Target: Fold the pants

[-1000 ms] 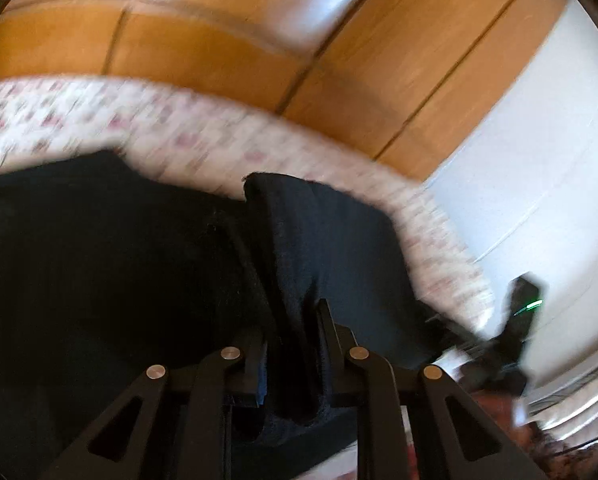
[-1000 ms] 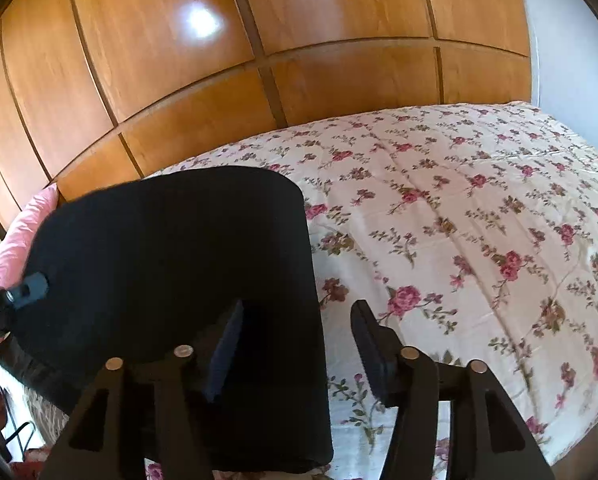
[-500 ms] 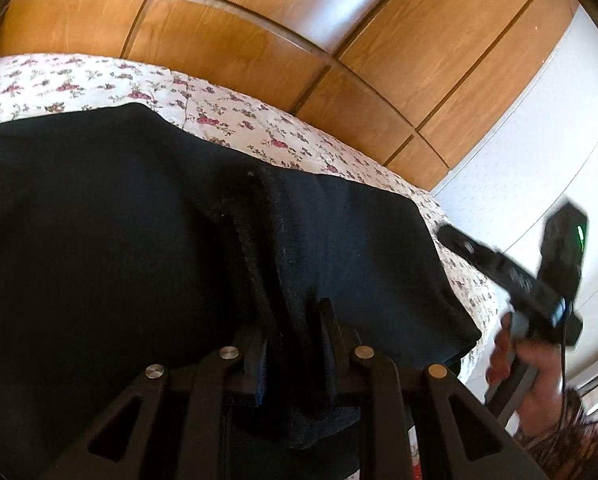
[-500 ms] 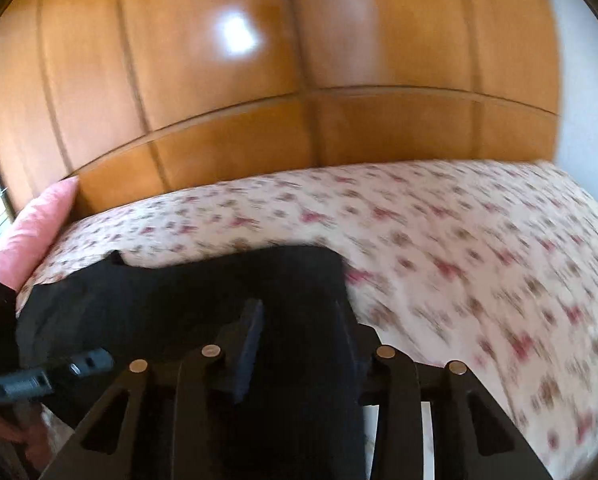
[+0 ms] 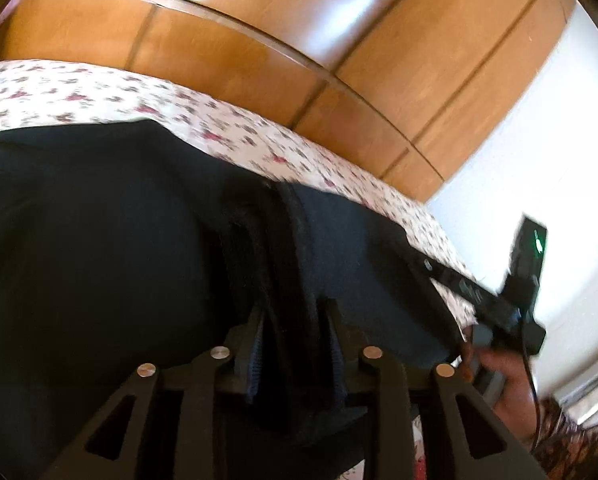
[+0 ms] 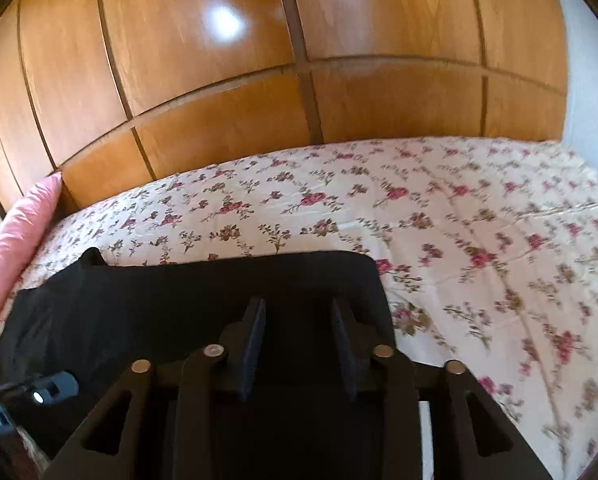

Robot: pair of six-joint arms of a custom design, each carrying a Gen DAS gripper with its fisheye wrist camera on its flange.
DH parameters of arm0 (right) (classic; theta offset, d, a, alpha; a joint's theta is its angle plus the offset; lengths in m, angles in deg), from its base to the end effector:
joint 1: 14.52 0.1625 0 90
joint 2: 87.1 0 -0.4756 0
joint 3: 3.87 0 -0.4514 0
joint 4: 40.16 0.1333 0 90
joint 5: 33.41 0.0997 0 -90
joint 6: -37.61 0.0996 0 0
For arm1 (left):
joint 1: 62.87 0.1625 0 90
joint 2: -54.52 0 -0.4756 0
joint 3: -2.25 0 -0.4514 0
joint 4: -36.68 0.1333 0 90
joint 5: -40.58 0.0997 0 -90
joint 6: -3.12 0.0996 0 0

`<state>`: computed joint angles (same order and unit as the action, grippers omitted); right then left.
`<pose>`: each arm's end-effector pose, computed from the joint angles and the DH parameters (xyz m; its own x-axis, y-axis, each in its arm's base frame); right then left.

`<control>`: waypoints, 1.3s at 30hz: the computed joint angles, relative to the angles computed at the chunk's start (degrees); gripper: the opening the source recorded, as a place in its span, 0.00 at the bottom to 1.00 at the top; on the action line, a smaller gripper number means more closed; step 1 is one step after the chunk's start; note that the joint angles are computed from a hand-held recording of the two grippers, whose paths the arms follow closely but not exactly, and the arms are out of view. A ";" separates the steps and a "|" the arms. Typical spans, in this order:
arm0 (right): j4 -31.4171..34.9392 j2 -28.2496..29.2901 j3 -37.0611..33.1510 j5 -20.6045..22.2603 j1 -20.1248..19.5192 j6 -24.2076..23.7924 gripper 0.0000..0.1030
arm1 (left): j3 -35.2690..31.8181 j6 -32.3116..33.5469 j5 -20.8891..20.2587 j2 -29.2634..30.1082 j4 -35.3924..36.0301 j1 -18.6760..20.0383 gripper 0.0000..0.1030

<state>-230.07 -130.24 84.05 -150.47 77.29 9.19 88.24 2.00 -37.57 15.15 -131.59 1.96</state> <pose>0.1131 -0.7940 0.2008 -0.7846 0.0314 0.6192 -0.4451 0.6667 -0.5978 -0.2069 -0.8019 0.1054 -0.9385 0.3036 -0.1645 0.3438 0.7765 -0.5280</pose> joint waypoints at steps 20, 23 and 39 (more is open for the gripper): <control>-2.80 -2.02 8.48 7.13 1.61 -6.22 0.57 | 16.74 -8.27 30.32 -12.27 -29.69 -0.37 0.50; -0.36 -2.13 8.97 9.05 1.59 -6.68 0.57 | 18.75 -10.69 35.91 -13.62 -33.18 -0.54 0.58; 0.42 -1.61 9.72 9.67 1.63 -9.22 0.61 | 24.84 -27.03 36.78 -18.70 -32.49 1.74 0.59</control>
